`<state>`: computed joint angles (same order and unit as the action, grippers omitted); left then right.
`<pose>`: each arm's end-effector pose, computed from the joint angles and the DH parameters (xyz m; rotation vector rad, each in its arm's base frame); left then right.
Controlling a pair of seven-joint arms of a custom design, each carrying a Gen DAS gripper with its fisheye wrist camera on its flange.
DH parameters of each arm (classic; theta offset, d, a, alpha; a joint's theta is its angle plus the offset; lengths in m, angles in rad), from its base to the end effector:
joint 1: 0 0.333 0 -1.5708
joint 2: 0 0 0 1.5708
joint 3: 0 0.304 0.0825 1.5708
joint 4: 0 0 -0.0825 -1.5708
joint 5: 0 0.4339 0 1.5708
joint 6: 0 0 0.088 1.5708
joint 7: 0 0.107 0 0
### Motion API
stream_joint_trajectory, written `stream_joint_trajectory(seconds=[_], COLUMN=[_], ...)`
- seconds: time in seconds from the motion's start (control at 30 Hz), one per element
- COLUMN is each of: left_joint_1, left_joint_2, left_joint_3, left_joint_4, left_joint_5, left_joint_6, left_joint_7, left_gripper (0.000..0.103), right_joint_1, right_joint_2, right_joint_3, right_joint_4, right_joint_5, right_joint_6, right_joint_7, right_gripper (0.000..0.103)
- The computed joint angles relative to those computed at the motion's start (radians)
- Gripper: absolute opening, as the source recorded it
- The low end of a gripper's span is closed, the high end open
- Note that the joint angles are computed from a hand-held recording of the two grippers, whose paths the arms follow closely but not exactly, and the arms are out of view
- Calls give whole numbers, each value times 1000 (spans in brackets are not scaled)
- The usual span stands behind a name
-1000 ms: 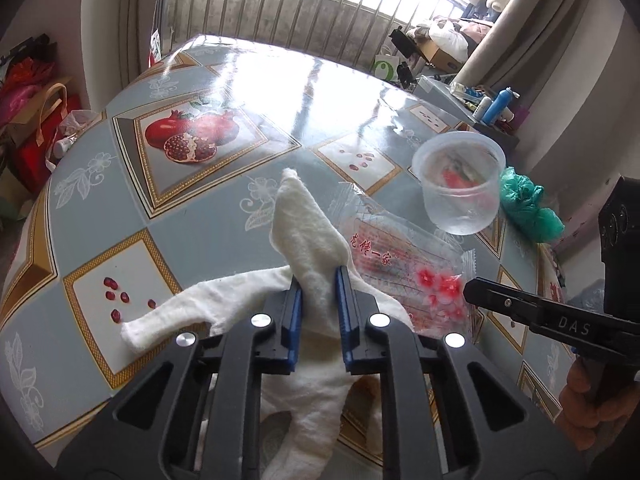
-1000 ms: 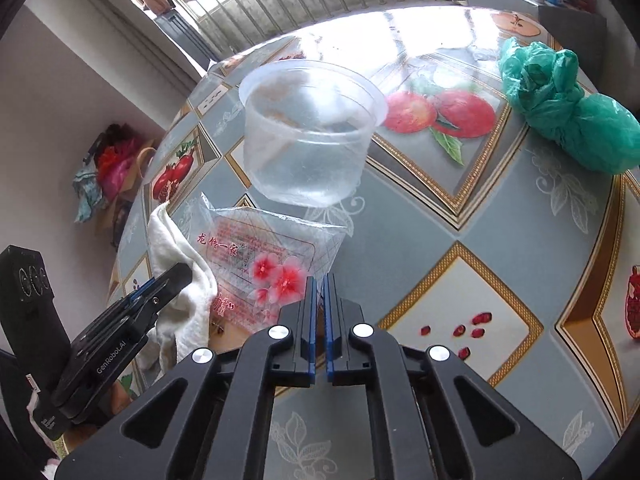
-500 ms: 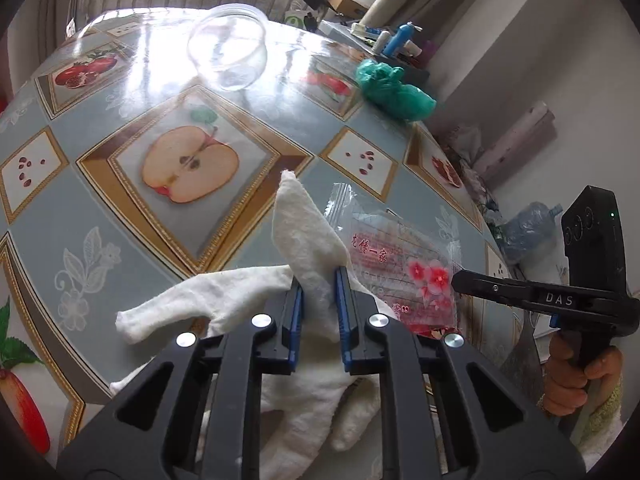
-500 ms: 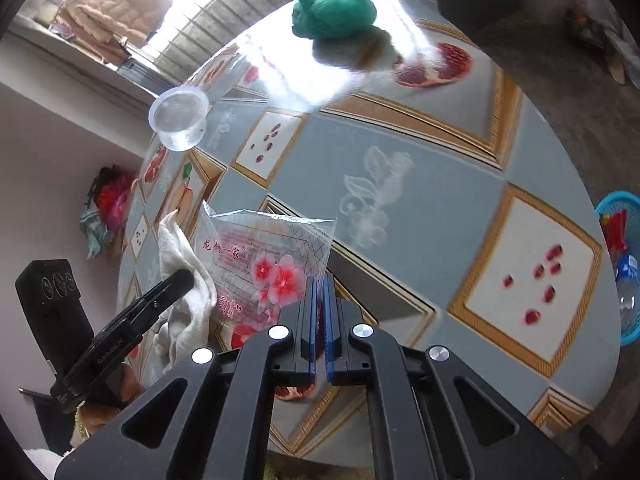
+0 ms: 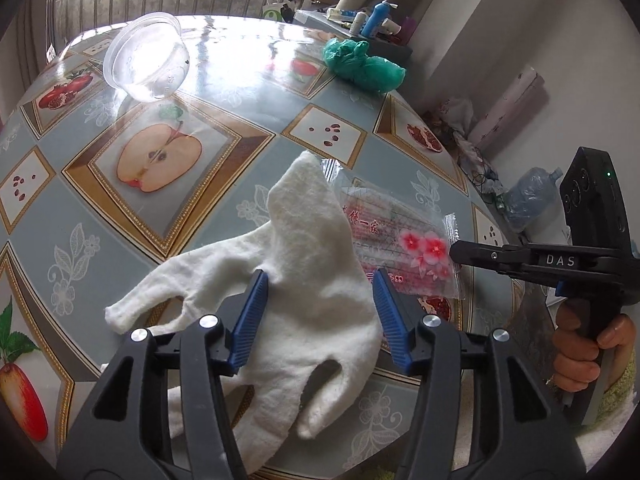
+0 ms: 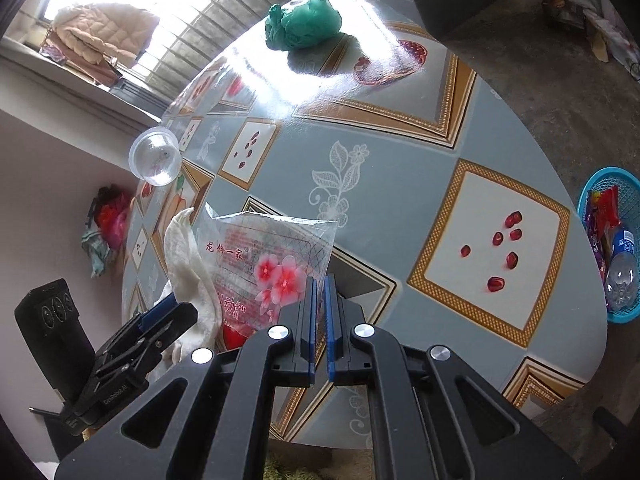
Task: Collect trash
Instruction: 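Grasp the white glove with the left tool while the right tool grasps the clear flowered bag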
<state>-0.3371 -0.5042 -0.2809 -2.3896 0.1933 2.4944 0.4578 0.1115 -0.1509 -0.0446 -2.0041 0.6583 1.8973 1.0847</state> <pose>0.4016 -0.2998 0.5354 -2.2787 1.5639 -0.8586 0.5683 0.0820 0.5161 -2.0945 1.4668 0.4106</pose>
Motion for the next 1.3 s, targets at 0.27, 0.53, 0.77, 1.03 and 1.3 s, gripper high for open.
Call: stream_joint_trajectory(seconds=[0.27,0.53,0.77,1.03,1.3], left_joint_1=[23,20,23,21,20], left_joint_2=[30,34,45,48,52], left_joint_3=[-23,-23,-30,-26,-26], left_joint_4=[50,57,71,75,82], left_joint_5=[73,88,110,111,114], left_joint_6=[-97,-111,-127,-131,-129], left_joint_7=[-5,-8,-15,-20,-9], left_gripper=[29,18,14,13,13], right_joint_1=[-8,1,17,31,33], right_joint_2=[28,2,-30,-50,-70], right_joint_3=[-13,5,13,14,7], right_joint_4=[31,6,-21,-36,-40], right_joint_5=[65,58,-1,-33,-25], right_joint_6=[-94,-43,8,25,40], right_joint_7=[-20,-17,-6,-17,-27], right_gripper=[27,29,19,14,8])
